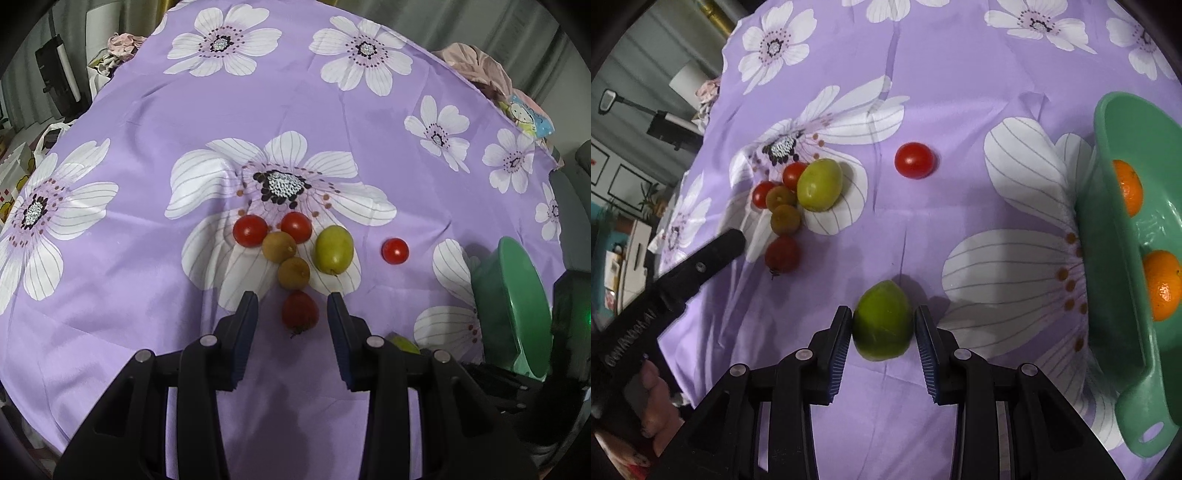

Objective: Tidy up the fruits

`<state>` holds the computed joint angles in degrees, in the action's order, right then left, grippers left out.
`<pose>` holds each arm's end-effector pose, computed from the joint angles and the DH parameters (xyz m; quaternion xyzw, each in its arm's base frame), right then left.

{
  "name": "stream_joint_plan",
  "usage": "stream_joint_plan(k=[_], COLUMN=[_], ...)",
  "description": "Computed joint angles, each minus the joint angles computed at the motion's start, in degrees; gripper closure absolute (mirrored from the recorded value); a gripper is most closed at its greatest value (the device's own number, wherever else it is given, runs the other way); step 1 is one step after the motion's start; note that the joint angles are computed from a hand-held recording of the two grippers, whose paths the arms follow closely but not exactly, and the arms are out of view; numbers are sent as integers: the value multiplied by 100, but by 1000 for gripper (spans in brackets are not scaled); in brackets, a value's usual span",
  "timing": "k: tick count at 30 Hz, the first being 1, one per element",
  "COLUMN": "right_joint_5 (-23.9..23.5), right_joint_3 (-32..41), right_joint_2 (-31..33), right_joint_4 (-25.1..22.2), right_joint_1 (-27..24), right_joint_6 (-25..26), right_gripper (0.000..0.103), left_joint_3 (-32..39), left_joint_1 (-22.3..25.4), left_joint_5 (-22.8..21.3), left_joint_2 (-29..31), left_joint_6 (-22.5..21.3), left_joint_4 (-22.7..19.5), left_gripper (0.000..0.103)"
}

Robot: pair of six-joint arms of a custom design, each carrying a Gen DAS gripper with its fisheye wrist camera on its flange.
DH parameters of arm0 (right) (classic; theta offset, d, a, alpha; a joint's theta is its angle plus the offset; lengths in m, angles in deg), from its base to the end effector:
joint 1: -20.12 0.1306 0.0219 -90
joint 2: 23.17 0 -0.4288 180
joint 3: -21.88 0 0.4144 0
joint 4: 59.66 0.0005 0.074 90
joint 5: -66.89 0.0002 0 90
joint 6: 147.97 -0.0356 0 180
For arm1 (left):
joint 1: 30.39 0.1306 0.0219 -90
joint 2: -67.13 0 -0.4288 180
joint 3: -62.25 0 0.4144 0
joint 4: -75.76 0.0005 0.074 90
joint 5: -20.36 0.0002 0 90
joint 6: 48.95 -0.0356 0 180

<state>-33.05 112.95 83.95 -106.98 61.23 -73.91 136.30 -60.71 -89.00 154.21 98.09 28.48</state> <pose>0.4447 0.3955 0.3282 -0.2307 0.9418 0.1836 0.1613 0.4001 -0.2209 0.3719 -0.2621 0.9171 -0.0569 0.2949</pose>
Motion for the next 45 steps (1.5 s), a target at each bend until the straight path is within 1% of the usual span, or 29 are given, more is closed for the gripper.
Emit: stream_joint_plan(k=[2, 5, 8, 10, 11, 15, 17, 20, 22, 31, 39, 41, 45], right_joint_5=[-64, -122, -220, -415, -600, -1115, -1268, -1475, -1406, -1590, -1450, -1420, -1509], right_joint_3=[-100, -272, -426, -420, -400, -244, -241, -185, -179, -65, 37, 72, 115], right_joint_2=[-123, -304, -453, -422, -377, -145, -99, -19, -10, 157, 237, 273, 337], right_joint_4=[145, 492, 901, 1063, 1069, 907, 868, 744, 723, 533, 247, 133, 38], right_joint_1=[-43, -99, -169, -220, -267, -372, -365, -366, -350, -336, -348, -354, -350], right_joint_6=[23, -20, -120, -264, -349, -636, -730, -737, -731, -679, -568, -536, -470], right_gripper=[68, 68, 68, 68, 68, 68, 68, 68, 68, 68, 68, 68, 68], left_joint_3=[4, -11, -18, -27, -35, -52, -15, 4, -18, -4, 52, 92, 154], left_joint_1=[-2, -22, -48, -70, -78, -97, -122, -166, -172, -214, -276, -301, -334], left_joint_5=[52, 143, 364, 505, 660, 1075, 1190, 1271, 1352, 1595, 1698, 1715, 1664], left_joint_2=[9, 11, 38, 54, 70, 110, 173, 228, 240, 326, 439, 491, 569], left_joint_6=[12, 16, -41, -76, -124, -241, -263, -249, -260, -278, -255, -266, -284], left_joint_4=[12, 100, 224, 314, 393, 628, 592, 573, 620, 788, 863, 833, 732], left_gripper=[65, 65, 65, 65, 65, 65, 65, 66, 66, 65, 65, 65, 66])
